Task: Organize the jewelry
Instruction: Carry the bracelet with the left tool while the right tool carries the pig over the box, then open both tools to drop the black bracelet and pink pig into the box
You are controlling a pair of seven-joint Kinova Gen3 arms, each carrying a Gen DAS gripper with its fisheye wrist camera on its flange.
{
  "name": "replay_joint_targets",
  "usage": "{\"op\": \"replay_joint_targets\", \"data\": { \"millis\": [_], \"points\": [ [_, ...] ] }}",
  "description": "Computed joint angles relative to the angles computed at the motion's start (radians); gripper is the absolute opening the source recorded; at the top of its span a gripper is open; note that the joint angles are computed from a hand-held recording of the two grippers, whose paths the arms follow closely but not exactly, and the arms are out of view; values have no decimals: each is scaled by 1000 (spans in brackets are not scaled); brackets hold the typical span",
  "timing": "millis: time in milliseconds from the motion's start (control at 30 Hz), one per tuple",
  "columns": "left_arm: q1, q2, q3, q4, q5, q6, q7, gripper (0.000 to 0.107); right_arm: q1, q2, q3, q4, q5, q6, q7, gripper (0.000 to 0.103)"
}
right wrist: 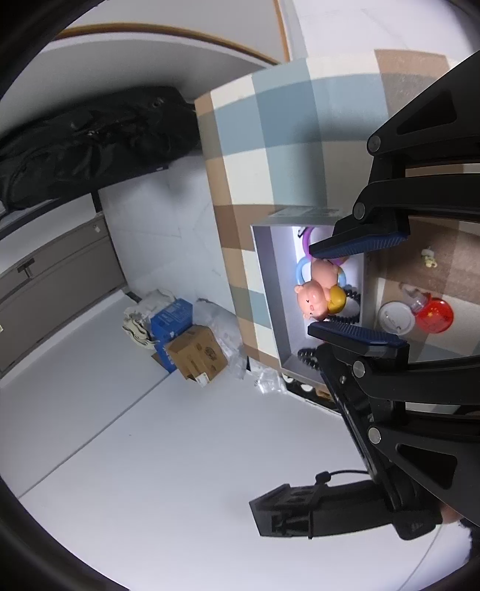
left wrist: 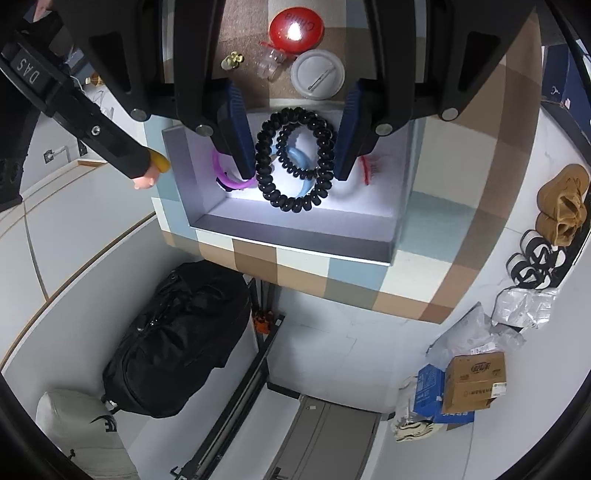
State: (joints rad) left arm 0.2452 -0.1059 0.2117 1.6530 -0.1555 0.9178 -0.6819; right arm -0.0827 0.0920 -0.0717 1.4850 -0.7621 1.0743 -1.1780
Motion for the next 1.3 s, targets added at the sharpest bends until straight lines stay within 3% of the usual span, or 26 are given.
{"op": "replay_joint_targets", "data": {
  "millis": [600, 800, 900, 933, 1033, 1133, 1300],
  "points": [
    [0, 48, -31, -44, 39, 21, -39, 37, 23, 85, -27, -51, -37, 33, -19, 34],
    [-23, 39, -70, -28, 161, -22, -127, 43, 63, 120, -35, -60, -121, 75, -24, 36],
    [-38, 31, -86, -18, 219, -30, -157, 55, 65, 102, -36, -45, -123, 45, -23, 53],
    [-43, 27, -93, -12, 250, -39, -180, 64, 65, 94, -36, -38, -125, 33, -13, 55],
    [-50, 11, -96, 4, 294, -66, -229, 68, 57, 75, -30, -33, -107, 13, -17, 69],
    [-50, 7, -72, -8, 260, -56, -224, 68, 59, 68, -24, -23, -117, 9, -14, 70],
    [-40, -14, -14, -15, 116, -39, -139, 68, 57, 56, -18, -16, -108, -4, -15, 77]
  ]
}}
